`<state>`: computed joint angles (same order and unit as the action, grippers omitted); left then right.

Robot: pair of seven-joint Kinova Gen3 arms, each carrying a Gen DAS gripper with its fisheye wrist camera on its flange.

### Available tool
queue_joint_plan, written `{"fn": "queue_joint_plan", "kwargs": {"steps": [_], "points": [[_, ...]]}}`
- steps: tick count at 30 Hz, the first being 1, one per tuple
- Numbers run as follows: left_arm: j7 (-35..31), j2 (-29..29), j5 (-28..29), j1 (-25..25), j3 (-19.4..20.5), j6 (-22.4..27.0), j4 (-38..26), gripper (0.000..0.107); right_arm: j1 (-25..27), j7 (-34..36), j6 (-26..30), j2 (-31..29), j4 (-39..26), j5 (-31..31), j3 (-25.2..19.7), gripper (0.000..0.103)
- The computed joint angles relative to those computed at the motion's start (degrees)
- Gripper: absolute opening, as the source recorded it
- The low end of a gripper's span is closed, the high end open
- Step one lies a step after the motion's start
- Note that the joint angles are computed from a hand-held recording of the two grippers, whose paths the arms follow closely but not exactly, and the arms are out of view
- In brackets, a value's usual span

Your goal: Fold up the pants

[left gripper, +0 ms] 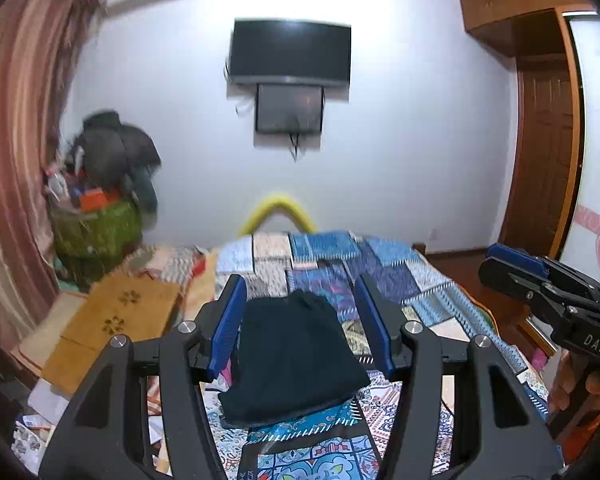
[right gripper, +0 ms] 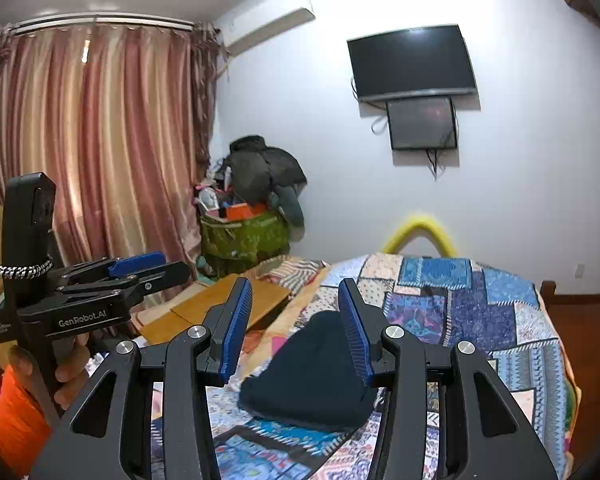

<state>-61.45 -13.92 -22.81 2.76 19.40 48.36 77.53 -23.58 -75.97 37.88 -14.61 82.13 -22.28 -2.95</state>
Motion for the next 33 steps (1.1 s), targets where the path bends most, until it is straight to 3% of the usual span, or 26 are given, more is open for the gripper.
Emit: {"fn": "queue_joint_plan", "kwargs": {"steps": [2,5,9,11,13,16,21,33], "points": [[3.12,-2.56,-2.56,-1.35,2.75,-0.61,2.14,0.056,0.2,-0.37,0.01,-1.82,1.18,1.02,-0.94,0.043],[6.72,-6.48,-5.64,-5.26,7.77,-1.05,5.23,0.06,0.15,-1.97,-0.83,-4.63,3.81,1.26,-1.04,0.056],[6.86,-9.94,-3.07,-7.94,9.36,-1.31,7.09,0.073,1.34,-5.89,-1.7,-7.01,6.19,2.99,-2.11,0.073],[6.75,-11.23,-1.74,-9.7,10.22,-1.07,7.51,0.087,3.6,-8.98,-2.3,-7.97,6.99,5.53,-4.31,0.082],[6.37,-12.36,-0.31,-11.11,10.67,-1.4,8.06,0.095,4.28,-10.9,-2.61,-8.77,7.59,7.19,-5.17,0.089],[5.58,-13.99,1.51,-13.43,11.38,-1.45,8.64,0.098,6.1,-14.14,-2.88,-9.88,8.1,9.9,-6.98,0.101],[4.09,-15.61,4.97,-16.16,11.7,-1.56,9.09,0.103,9.23,-17.96,-3.51,-11.32,8.48,15.54,-10.77,0.102],[1.15,-16.88,9.44,-19.45,12.19,-1.73,9.78,0.103,7.25,-19.22,-2.19,-11.03,7.84,18.04,-10.4,0.102]]}}
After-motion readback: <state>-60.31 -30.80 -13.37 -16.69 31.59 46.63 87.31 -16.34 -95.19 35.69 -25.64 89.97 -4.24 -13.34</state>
